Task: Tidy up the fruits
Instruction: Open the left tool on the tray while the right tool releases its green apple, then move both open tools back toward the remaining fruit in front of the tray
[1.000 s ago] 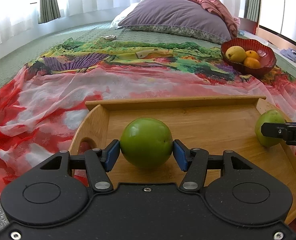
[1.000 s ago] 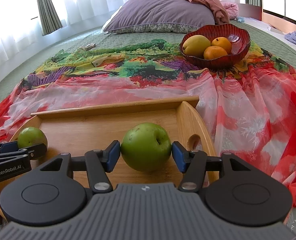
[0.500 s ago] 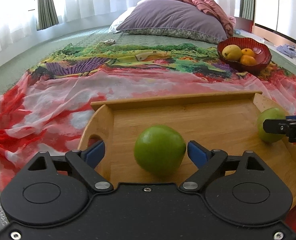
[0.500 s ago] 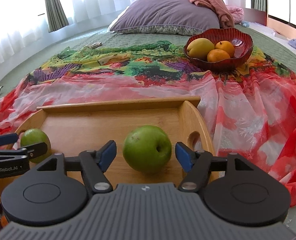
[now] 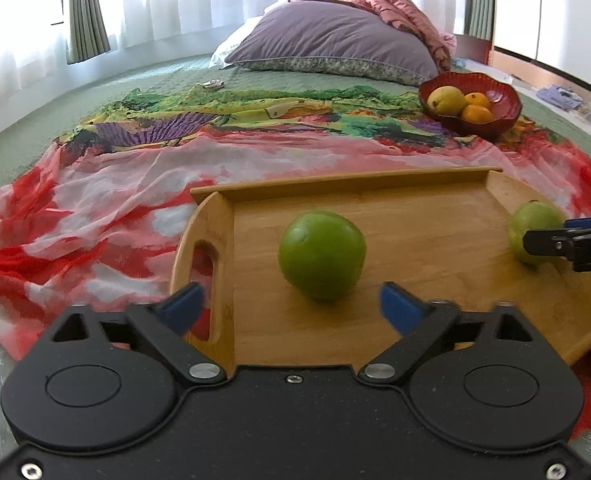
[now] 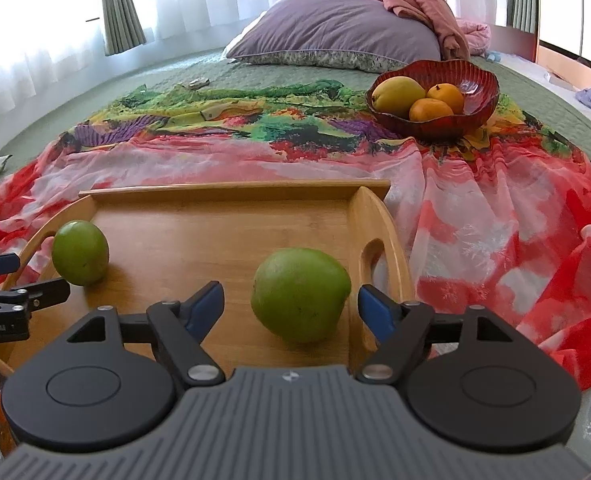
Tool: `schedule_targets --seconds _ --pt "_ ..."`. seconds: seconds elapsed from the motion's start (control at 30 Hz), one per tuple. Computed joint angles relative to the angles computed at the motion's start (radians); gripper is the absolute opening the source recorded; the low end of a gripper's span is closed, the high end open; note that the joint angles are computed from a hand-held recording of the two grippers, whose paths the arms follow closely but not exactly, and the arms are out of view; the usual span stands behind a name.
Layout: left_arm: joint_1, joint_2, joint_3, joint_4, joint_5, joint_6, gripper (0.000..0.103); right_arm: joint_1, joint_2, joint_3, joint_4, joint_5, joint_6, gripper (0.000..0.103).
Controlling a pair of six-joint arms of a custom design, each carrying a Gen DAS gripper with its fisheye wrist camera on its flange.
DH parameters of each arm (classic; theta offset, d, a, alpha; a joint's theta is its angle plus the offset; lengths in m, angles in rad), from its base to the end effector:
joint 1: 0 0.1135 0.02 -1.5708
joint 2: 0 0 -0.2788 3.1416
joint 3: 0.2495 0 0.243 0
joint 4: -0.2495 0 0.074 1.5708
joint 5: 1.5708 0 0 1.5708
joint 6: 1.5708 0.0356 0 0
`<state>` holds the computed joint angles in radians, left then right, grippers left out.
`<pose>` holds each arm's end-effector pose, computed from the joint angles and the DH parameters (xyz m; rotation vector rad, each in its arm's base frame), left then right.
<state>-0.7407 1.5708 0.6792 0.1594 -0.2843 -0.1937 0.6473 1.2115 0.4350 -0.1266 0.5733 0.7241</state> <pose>0.2245 -0.1917 0.1745 0.4734 2.2230 -0.1655 0.1683 0.1030 0.1707 0.3204 2.2688 -0.0194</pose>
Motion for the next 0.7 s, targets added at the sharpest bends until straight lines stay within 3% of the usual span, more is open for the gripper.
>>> schedule_targets --seconds 0.13,0.37,0.7 --pt "-0.015 -0.078 -0.063 0.014 0.015 -0.005 0.103 0.048 -0.044 -0.017 -0.039 0.03 0.029 0.086" --pt "-0.102 -0.223 -0.168 0.026 -0.048 -0.01 0.103 0.217 -0.13 -0.042 -0.161 0.154 0.133 0.088" --pt "-0.278 -0.417 -0.289 -0.022 -0.175 -0.077 0.103 0.54 -0.108 -0.019 -0.449 0.377 0.483 0.09"
